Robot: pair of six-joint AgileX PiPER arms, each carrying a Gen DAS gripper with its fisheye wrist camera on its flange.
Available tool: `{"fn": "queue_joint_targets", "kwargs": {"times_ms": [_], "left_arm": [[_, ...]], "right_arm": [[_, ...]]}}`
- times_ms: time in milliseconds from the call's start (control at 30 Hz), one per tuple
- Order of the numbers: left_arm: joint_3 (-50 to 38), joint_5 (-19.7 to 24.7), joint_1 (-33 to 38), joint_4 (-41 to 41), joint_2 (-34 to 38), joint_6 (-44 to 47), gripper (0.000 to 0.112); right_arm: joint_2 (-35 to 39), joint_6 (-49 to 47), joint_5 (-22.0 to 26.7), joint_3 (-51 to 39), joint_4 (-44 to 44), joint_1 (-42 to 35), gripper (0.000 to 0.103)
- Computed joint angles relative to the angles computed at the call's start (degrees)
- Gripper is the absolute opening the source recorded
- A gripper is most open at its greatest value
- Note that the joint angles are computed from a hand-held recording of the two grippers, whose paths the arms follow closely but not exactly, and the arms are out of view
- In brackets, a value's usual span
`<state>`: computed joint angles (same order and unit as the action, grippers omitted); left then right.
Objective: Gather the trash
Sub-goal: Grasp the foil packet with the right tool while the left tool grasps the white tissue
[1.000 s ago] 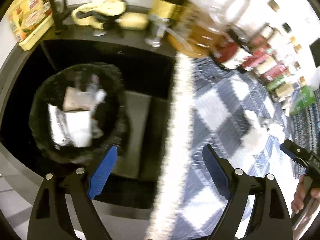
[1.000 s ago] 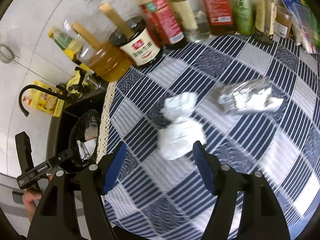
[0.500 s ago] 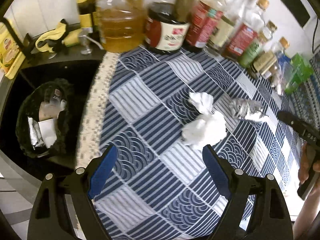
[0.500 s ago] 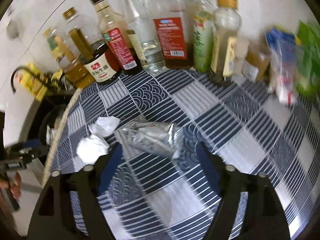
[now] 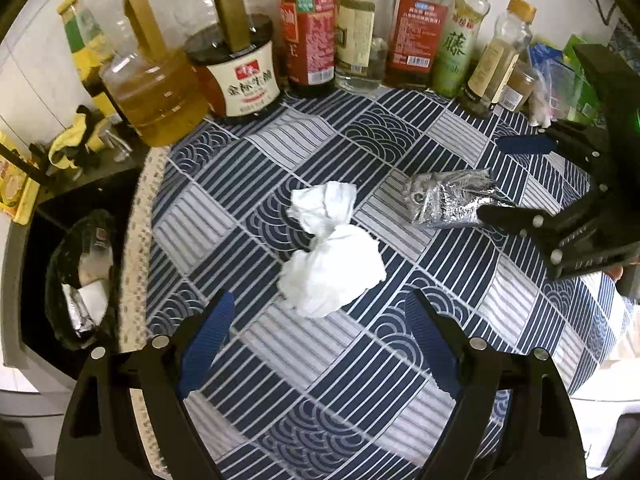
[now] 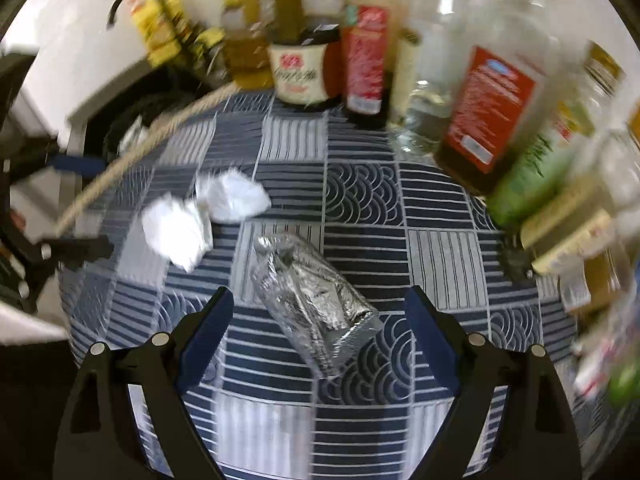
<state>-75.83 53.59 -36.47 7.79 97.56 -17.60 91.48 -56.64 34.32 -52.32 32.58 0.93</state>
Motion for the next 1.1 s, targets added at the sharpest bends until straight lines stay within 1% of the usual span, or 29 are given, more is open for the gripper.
{"fn": "queue_joint_targets", "kwargs": {"times_ms": [33, 100, 200, 300, 333, 467, 500, 567, 633, 833, 967, 1100], "left_arm": [[-0.1, -0.2, -0.1, 0.3, 0.6, -0.4, 0.085], [-1.2, -0.5, -0.5, 1.3, 3.2, -1.7, 0.085], [-3.1, 0.3, -1.1, 3.5, 6.8, -3.3, 0.085], [-4.8, 1.4, -0.9, 3.6, 9.3, -4.1, 0.085], [-5.2, 1.5, -0.7, 3.3, 10.1, -4.2, 0.085], [-6.0, 2.1, -1.2, 4.7, 12.2, -5.1, 0.085], [-6.2, 2.2, -1.3, 5.1, 12.8, -5.2, 0.085], [-6.2, 2.1, -1.0, 4.9, 13.4, -5.1, 0.085], [-5.7, 1.5, -0.6, 4.4, 13.4, -5.0, 0.085], [-4.7, -0.2, 0.2, 3.9, 13.0, -3.8, 0.085], [-4.8, -1.0, 0.6, 3.4, 13.0, -2.8, 0.083], [-4.9, -1.3, 0.6, 3.3, 12.8, -1.7, 0.083]], "right_arm": [[0.4, -3.0, -0.5, 0.0, 0.5, 0.1, 0.086], [2.4, -7.0, 2.6, -1.9, 2.2, -0.7, 0.086], [5.8, -8.5, 3.4, -3.8, 0.7, 0.3, 0.086], [9.2, -6.2, 2.3, -5.1, -3.3, 2.2, 0.086], [10.0, -6.3, 2.0, -5.3, -3.4, 2.3, 0.085], [12.1, -7.3, 0.6, -5.3, -2.0, 2.5, 0.075], [12.3, -7.7, 0.1, -5.1, -1.4, 2.5, 0.069], [12.4, -9.5, -0.7, -4.5, 0.7, 2.2, 0.066], [12.2, -12.0, -0.9, -3.8, 3.0, 1.9, 0.066], [10.7, -14.6, -1.1, -2.7, 5.9, 1.9, 0.063], [9.7, -14.1, -2.1, -1.9, 6.0, 2.1, 0.063], [8.5, -14.0, -2.1, -0.8, 6.6, 1.7, 0.063]]}}
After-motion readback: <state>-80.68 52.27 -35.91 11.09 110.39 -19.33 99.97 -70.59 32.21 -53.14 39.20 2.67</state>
